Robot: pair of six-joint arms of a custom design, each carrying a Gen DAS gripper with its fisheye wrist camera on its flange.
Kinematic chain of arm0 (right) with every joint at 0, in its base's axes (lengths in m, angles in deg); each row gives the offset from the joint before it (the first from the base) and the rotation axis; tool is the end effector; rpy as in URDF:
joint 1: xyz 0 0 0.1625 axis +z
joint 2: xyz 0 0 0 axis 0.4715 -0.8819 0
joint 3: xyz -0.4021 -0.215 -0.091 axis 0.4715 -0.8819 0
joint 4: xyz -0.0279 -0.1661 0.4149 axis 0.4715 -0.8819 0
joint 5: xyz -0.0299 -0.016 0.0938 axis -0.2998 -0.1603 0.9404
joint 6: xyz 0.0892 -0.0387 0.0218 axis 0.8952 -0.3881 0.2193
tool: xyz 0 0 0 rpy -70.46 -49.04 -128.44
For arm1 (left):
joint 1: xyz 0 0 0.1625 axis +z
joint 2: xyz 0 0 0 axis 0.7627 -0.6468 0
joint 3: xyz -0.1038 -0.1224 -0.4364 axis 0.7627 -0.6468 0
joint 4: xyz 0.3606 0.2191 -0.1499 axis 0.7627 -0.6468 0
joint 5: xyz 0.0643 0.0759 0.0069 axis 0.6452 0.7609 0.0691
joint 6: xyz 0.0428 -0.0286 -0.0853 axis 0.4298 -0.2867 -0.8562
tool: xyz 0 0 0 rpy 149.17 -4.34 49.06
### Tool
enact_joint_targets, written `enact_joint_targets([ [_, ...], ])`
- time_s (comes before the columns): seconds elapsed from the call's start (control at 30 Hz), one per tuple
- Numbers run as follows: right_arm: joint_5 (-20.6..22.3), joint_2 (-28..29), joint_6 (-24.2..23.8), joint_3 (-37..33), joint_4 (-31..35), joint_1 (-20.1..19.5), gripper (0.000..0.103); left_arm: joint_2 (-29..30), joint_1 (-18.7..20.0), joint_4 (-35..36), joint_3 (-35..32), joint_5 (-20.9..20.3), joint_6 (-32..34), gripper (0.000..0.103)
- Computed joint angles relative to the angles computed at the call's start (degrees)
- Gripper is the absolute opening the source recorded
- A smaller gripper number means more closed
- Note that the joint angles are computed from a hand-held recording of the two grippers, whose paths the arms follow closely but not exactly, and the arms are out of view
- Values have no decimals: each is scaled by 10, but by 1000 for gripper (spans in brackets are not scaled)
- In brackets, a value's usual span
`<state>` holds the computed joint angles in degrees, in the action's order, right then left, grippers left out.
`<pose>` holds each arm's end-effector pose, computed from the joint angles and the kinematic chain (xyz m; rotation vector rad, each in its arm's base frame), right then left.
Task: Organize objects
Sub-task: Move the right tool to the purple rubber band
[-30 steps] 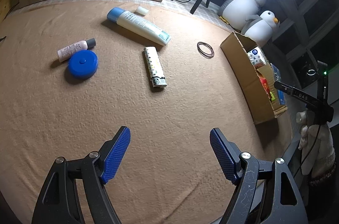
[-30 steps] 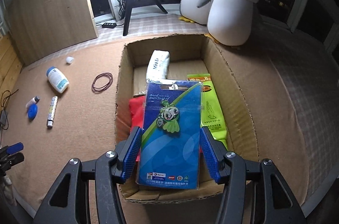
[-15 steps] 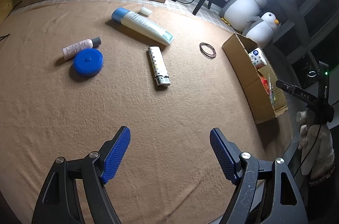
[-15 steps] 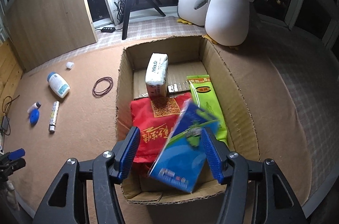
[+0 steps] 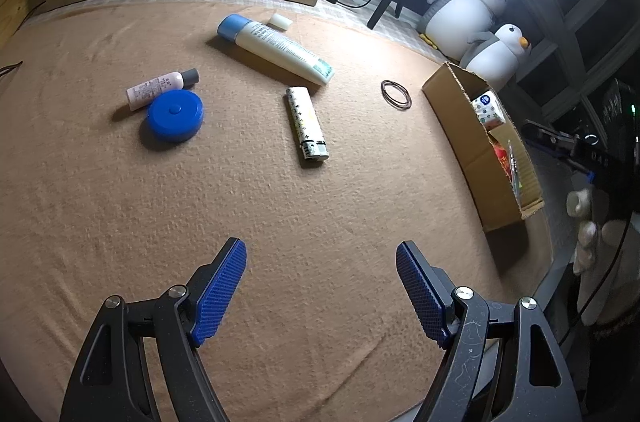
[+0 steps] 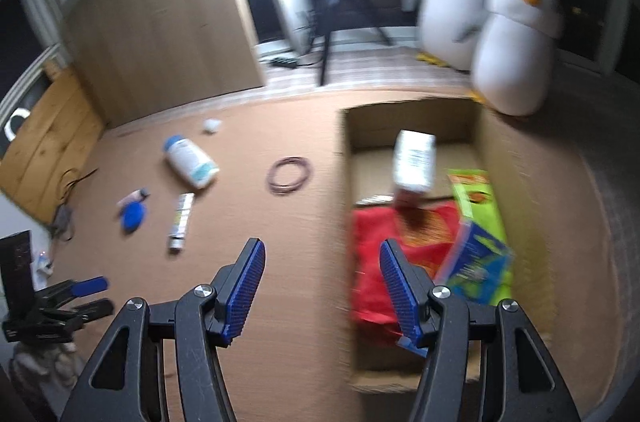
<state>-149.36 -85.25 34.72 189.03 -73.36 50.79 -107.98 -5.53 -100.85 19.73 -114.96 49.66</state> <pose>-0.0250 -0.6510 0.4019 0.2919 -2.4899 0.6885 -0.3056 -0.5606 -0.0281 0.1093 2.6868 -0.6491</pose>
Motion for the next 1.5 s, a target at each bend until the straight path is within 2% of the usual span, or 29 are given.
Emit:
enact_joint_targets([
  [0.17,4,45,-1,-51,69,17,56,-5,-2,-3,10,3,-10,80],
  [0.3,17,86,31,-110,140,22,56,-13,-2,-8,25,10,-28,80],
  [0.43,8,135,54,-168,187,28,55,-27,-3,-14,48,18,-51,80],
  [0.53,-19,167,55,-202,205,35,55,-38,-4,-18,64,26,-68,80],
  [0.67,-71,217,54,-250,225,41,46,-49,-6,-20,82,36,-87,80],
  [0.8,-101,247,51,-275,231,43,44,-58,-4,-21,97,42,-105,80],
  [0.9,-126,261,40,-280,219,45,42,-63,-3,-22,105,43,-113,80],
  [1.03,-131,268,49,-286,228,42,41,-64,0,-27,106,41,-111,80],
  [1.2,-101,250,56,-267,252,36,40,-58,2,-31,100,35,-99,80],
  [1.37,-76,213,38,-205,250,31,41,-45,8,-28,81,28,-80,80],
  [1.5,-67,183,18,-148,222,27,41,-34,11,-22,60,27,-57,80],
])
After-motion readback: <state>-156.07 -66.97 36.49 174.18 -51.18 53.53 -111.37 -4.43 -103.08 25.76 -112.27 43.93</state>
